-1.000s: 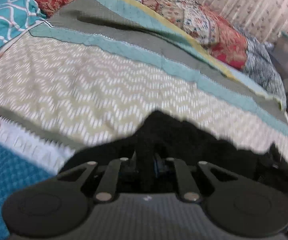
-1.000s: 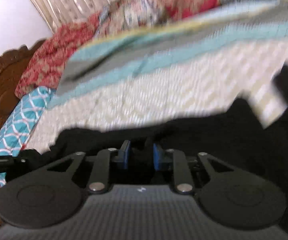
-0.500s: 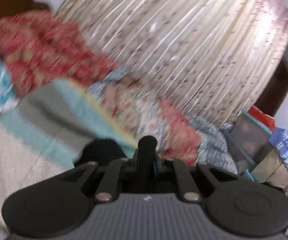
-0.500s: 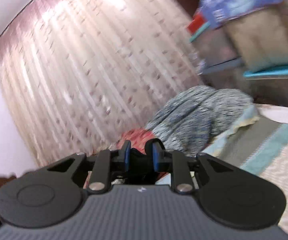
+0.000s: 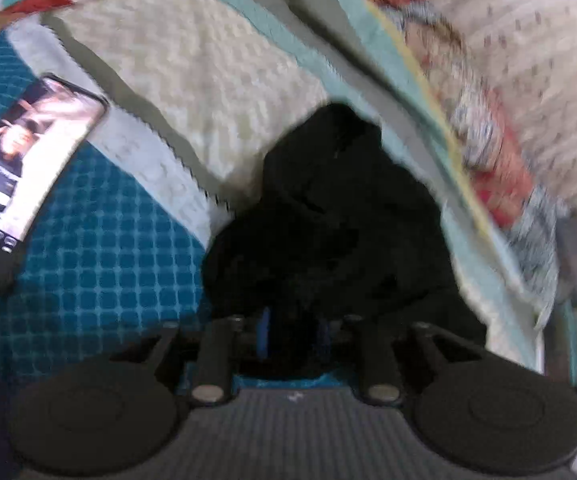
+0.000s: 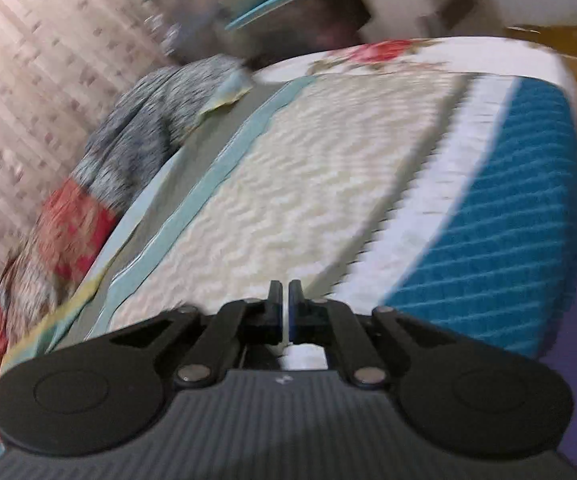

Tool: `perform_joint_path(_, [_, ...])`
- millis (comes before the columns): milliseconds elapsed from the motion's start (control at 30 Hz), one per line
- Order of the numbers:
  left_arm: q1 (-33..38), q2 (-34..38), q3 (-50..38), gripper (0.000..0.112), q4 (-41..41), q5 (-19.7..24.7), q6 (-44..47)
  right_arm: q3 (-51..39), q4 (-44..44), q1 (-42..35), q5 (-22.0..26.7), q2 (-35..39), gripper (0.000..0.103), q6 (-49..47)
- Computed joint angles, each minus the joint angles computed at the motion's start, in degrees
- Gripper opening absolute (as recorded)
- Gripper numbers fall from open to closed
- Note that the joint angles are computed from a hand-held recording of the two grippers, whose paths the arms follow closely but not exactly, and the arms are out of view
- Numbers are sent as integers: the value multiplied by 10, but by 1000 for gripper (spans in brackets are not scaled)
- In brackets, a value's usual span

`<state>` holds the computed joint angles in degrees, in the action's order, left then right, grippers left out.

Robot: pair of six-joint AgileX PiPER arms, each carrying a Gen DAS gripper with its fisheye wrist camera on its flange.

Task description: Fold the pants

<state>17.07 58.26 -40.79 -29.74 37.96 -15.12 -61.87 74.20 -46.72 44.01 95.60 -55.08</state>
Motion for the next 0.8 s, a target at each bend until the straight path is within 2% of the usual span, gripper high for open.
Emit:
perform_joint_path(33, [9,-15,-3,30,-2,-9,1,-2,-3,18,-2,-7,9,-4])
perform_joint_path(67, [15,-20,-14,30,3,-19,-1,-17,-5,36,0,-1,16,-19])
perform_joint_path(100, [10,-29,-23,34,31,-31,-27,-38,-16,61,-6,6,33,-16])
perform_joint_path(167, [-23,-25,-54,40,133,-54,-111,-100,-47,95,-8,44,53,-1])
perform_joint_path(200, [-39,-10,-74,40,166,-54,-127,-112,-77,120,-14,44,52,26])
perform_joint_path(267, [-88,25,-109,40,221,-45,-157,-197,-137,159,-18,98,52,62])
perform_joint_path(333, [-127,64,-127,49,200,-56,-127,-286,-232,207,-1,147,57,141])
perform_joint_path(367, [-154,88,-134,52,175,-67,-98,-339,-274,225,22,181,67,163])
perform_joint_path(400, [-180,106,-139,56,172,-74,-88,-388,-322,245,39,212,69,188])
perform_joint_path(433, [-205,127,-145,57,175,-80,-84,-414,-367,261,63,231,68,209])
perform_joint_path(467, [-235,155,-151,57,173,-88,-76,-439,-388,270,83,255,44,215])
perform_joint_path(500, [-250,179,-159,57,159,-90,-59,-441,-400,279,86,261,12,207])
perform_joint_path(567, [-283,217,-172,58,163,-88,-62,-405,-390,292,51,241,2,163])
perform_joint_path(633, [-291,242,-183,58,165,-94,-64,-397,-353,293,-5,220,2,150])
perform_joint_path(733, [-240,253,-201,57,101,-101,-4,-487,-295,264,-66,230,2,187])
perform_joint_path(800, [-221,242,-215,58,120,-95,-20,-601,-337,260,-90,273,2,265])
